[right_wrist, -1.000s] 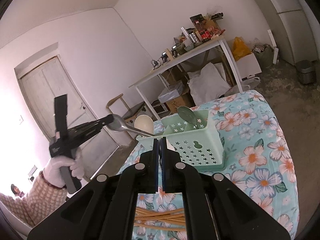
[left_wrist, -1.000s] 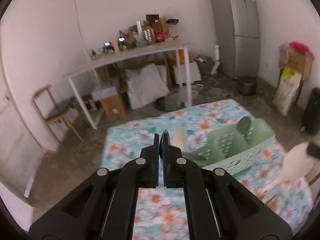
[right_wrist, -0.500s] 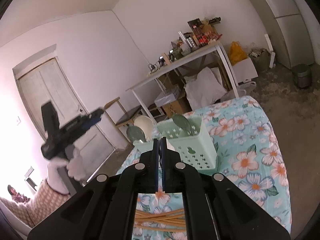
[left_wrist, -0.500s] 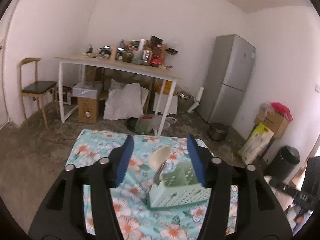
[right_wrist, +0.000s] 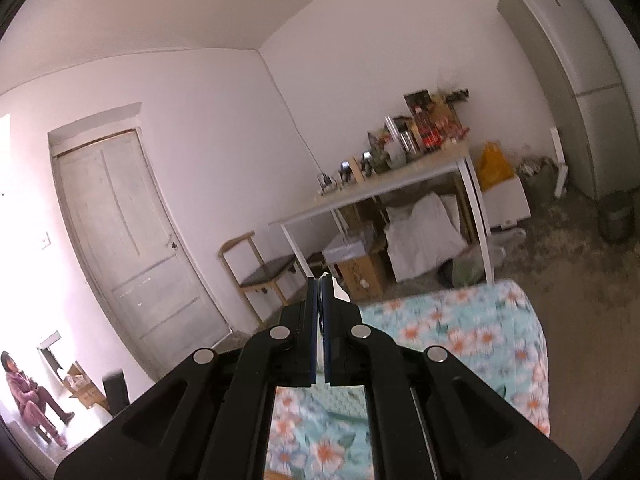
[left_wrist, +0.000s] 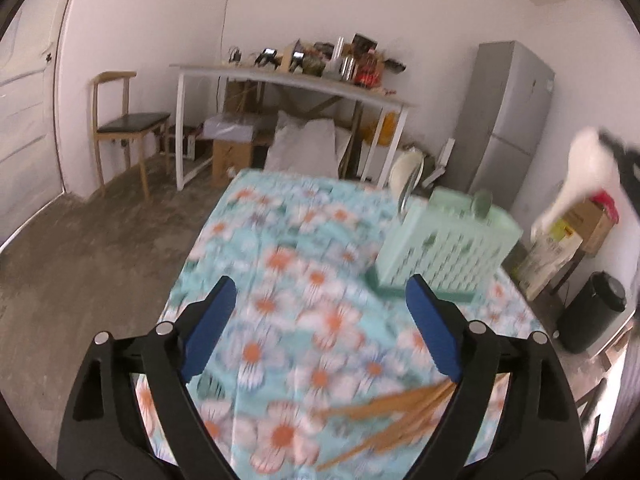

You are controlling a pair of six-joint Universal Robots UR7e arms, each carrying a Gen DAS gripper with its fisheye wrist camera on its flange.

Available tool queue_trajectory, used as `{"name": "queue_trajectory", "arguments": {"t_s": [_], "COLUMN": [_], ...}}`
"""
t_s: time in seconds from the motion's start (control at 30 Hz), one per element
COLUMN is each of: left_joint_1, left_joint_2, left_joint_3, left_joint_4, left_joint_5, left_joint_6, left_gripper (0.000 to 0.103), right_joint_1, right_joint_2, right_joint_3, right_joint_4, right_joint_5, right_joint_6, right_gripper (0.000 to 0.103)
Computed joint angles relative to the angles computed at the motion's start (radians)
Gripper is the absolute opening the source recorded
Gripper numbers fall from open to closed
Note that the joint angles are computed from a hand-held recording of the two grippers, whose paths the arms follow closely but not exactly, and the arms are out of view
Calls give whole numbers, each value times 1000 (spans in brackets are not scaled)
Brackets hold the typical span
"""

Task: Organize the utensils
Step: 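Drop the steel spoon into the holder with the left tool while the right tool inserts the white ladle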

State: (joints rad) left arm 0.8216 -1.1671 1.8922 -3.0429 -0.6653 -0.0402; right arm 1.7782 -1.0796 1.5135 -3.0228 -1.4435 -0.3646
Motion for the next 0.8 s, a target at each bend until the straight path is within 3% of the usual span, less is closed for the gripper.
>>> {"name": "queue_trajectory", "arguments": {"t_s": [0.27,0.4,0.6,0.8], "left_joint_1": [-15,-18,-15,-15], "left_joint_2": [-19,5,9,10], "left_joint_3": [63,58,58,60], "left_joint_4": [3,-34,-48,-54], "left_joint_5": [22,41,32,26], "left_joint_6": [12,82,89,80], "left_gripper": [84,84,84,84], "right_joint_1": [12,-7,-19,-14], "right_joint_2": [106,163,207,160], "right_joint_3": [-142,-195,-229,-164], "right_joint_4": [39,82,160,81], "right_joint_5": [-19,-57,-218,-230], "right_joint_6": [-13,1,31,25], "right_gripper": [2,3,5,20]}}
